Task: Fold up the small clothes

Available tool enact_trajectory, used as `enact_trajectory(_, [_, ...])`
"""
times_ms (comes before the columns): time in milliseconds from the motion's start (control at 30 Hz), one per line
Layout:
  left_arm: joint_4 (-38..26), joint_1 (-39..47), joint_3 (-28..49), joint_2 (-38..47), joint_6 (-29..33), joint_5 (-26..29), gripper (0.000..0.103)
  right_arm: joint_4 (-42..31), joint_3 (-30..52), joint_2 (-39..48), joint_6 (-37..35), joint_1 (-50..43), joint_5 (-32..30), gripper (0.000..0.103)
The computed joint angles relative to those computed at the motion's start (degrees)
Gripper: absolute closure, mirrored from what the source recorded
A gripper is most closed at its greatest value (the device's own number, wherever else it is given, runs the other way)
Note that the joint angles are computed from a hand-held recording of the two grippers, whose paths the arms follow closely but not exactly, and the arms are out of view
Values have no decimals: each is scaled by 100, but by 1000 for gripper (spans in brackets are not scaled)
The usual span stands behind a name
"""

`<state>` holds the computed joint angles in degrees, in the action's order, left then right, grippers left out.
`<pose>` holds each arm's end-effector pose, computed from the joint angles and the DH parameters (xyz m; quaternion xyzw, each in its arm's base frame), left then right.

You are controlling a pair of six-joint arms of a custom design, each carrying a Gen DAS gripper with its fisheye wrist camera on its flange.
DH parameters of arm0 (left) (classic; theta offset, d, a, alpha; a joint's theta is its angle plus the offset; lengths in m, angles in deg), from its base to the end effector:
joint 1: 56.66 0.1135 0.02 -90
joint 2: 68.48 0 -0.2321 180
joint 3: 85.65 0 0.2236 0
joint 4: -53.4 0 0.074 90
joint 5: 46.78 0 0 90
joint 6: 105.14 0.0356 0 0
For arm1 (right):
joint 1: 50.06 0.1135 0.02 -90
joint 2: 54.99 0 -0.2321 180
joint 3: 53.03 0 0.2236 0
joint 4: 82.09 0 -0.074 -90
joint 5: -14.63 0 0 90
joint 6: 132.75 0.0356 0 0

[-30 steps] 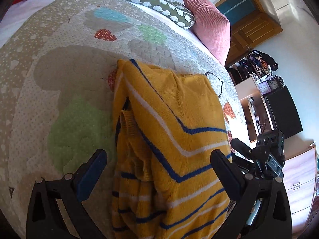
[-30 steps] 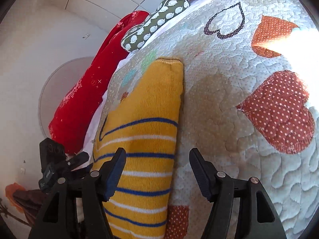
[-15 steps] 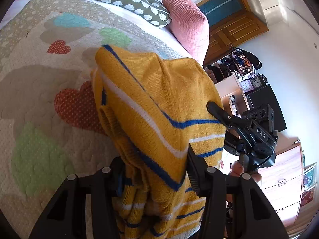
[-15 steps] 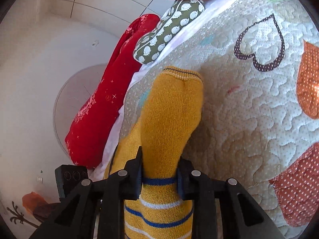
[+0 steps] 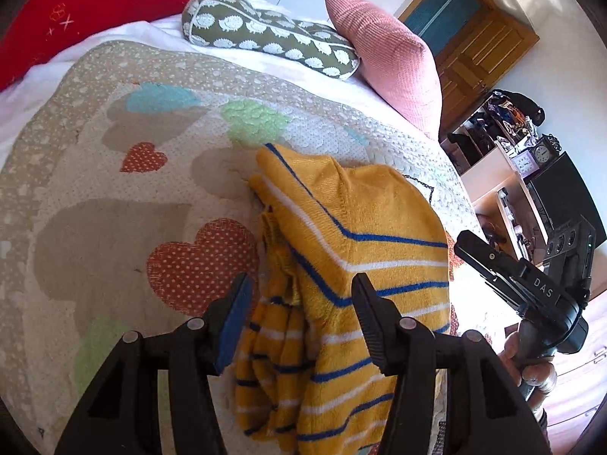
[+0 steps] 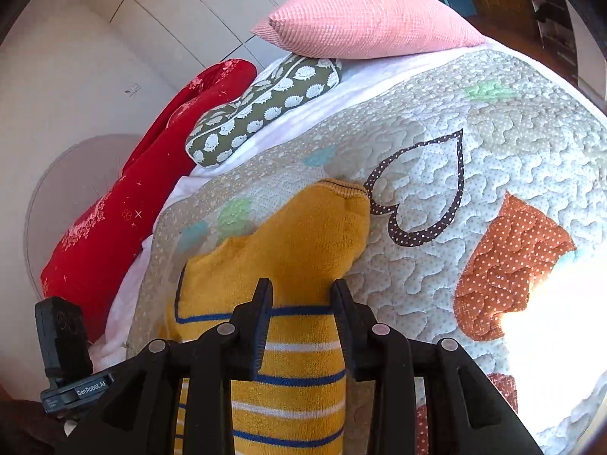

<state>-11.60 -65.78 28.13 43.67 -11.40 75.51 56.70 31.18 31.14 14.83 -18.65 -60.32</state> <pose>0.3699 -0.0786 0.2418 0.1683 0.9217 -0.2807 0.2083 0.2667 0.1521 0.2635 0.2567 0.8742 0.1906 0.3655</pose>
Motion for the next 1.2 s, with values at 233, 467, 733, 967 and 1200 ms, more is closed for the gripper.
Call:
enact_trajectory(233, [1011,937,-2663,-2836,344,-654,41,-124,1040,1027,-81,846,-121,67])
enact_trajectory(467, [1540,1395,-4169,-5302,345,-1438,11,-651,2084,2007,-25,1067,100,67])
enact_trajectory(733, [1130,1800,-4570,-6568,172,-1244,1,-1824,1488,968,1489,3027,2151,62])
enact_trajectory(967, [731,983,-4758,-7327,34,-2035,1,-3505,1336,942,4055,4405,2864,58])
enact_trajectory(1200, [390,4,-4771,-7646,-106,-2838,1,-3907,1216,1079,4925,4807,2780,56])
